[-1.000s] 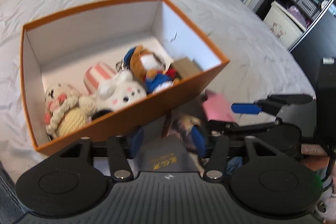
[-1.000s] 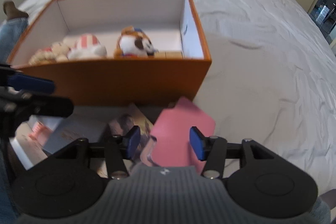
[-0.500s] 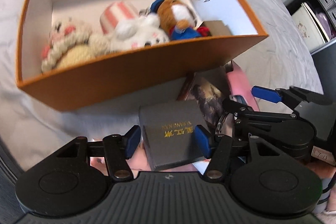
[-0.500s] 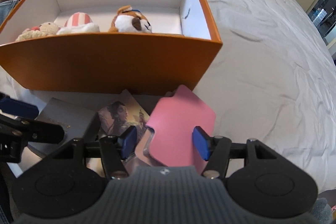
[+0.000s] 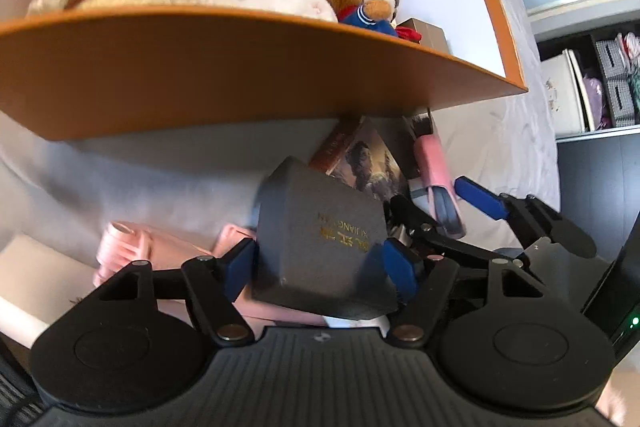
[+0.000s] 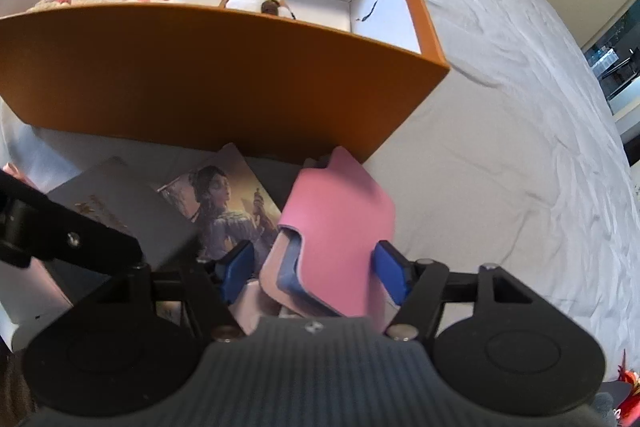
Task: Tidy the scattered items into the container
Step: 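Grasp and lift the pink case with the right gripper while the left grasps the dark grey box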
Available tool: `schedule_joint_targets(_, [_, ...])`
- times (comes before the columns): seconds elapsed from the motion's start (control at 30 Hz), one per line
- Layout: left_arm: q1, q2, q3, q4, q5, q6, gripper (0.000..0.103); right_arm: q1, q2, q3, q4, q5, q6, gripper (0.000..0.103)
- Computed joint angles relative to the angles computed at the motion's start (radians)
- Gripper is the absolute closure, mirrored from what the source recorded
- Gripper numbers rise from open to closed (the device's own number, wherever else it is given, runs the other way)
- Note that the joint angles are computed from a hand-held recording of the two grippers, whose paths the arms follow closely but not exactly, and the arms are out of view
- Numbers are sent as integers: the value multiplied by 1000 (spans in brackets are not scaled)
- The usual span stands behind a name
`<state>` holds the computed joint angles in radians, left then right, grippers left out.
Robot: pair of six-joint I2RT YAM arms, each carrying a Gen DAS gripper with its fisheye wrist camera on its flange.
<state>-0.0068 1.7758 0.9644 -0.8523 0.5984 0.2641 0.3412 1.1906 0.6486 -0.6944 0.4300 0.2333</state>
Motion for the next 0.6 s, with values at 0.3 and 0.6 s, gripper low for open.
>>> schedule_joint_targets(0.3, [1, -102, -4, -28, 6, 24, 52, -121, -151, 22, -100, -105, -62, 59])
schedule_joint_targets(0.6, [-89, -189, -22, -2, 0, 0, 61, -380, -251, 71, -185, -287, -206, 66])
